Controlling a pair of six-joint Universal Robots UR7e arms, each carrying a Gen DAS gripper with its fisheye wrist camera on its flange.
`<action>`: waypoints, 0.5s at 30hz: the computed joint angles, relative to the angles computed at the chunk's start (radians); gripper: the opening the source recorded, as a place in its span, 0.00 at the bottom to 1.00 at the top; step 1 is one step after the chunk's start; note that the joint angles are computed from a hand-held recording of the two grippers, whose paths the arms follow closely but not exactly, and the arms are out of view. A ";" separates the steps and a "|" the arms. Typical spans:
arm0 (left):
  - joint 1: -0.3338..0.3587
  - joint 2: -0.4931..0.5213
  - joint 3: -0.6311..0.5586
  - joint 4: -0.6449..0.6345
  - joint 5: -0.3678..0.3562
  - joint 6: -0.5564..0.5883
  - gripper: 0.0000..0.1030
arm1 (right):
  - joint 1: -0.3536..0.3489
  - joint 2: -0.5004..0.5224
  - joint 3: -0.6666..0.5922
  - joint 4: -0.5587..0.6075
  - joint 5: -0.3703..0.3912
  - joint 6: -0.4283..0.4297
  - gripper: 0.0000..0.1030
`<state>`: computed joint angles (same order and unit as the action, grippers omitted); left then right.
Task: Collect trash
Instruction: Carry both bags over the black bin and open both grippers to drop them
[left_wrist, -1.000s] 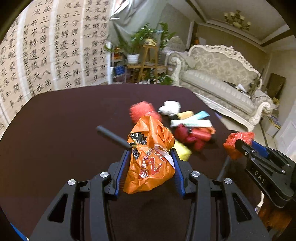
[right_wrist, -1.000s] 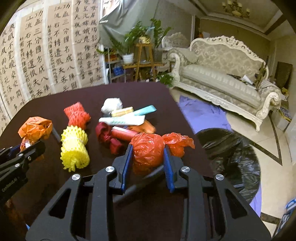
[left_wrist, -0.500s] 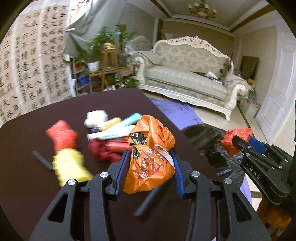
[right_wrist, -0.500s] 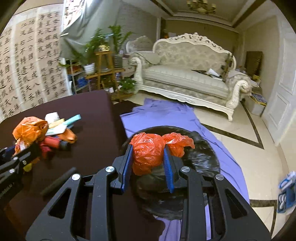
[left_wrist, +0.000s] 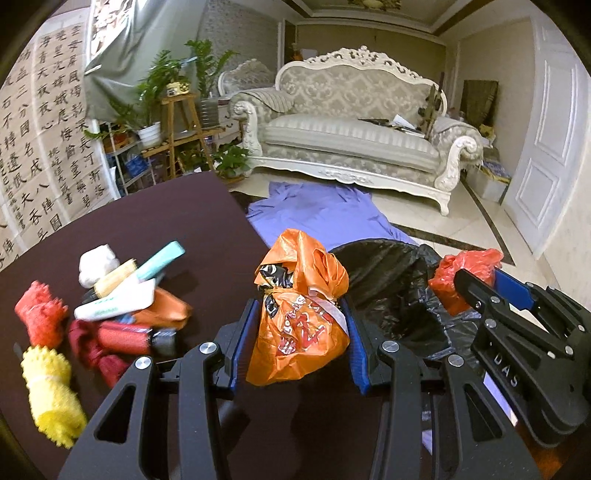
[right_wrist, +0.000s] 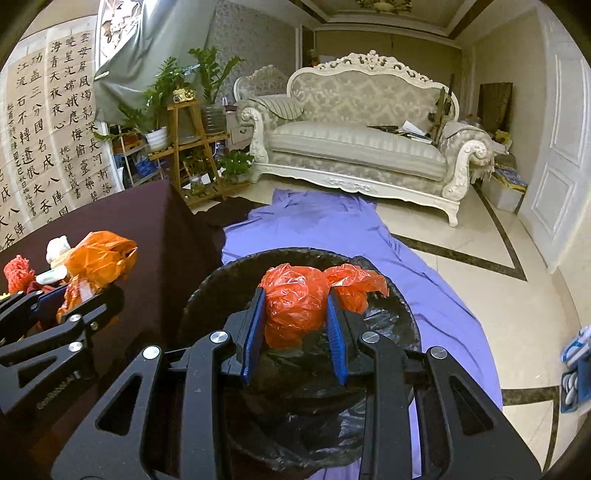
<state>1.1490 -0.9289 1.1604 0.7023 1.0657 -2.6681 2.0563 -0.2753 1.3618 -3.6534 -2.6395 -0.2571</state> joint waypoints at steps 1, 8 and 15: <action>-0.003 0.012 -0.010 0.005 -0.002 0.001 0.43 | -0.003 -0.002 0.000 0.004 0.002 0.003 0.30; -0.012 0.053 -0.031 0.010 -0.025 0.027 0.48 | -0.024 -0.019 0.014 -0.009 0.008 0.013 0.41; -0.008 0.060 -0.047 0.019 -0.031 0.000 0.67 | -0.021 -0.024 0.013 -0.004 -0.004 0.023 0.50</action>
<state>1.1415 -0.8689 1.1137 0.7210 1.0349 -2.6686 2.0351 -0.2995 1.3753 -3.6573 -2.6439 -0.2340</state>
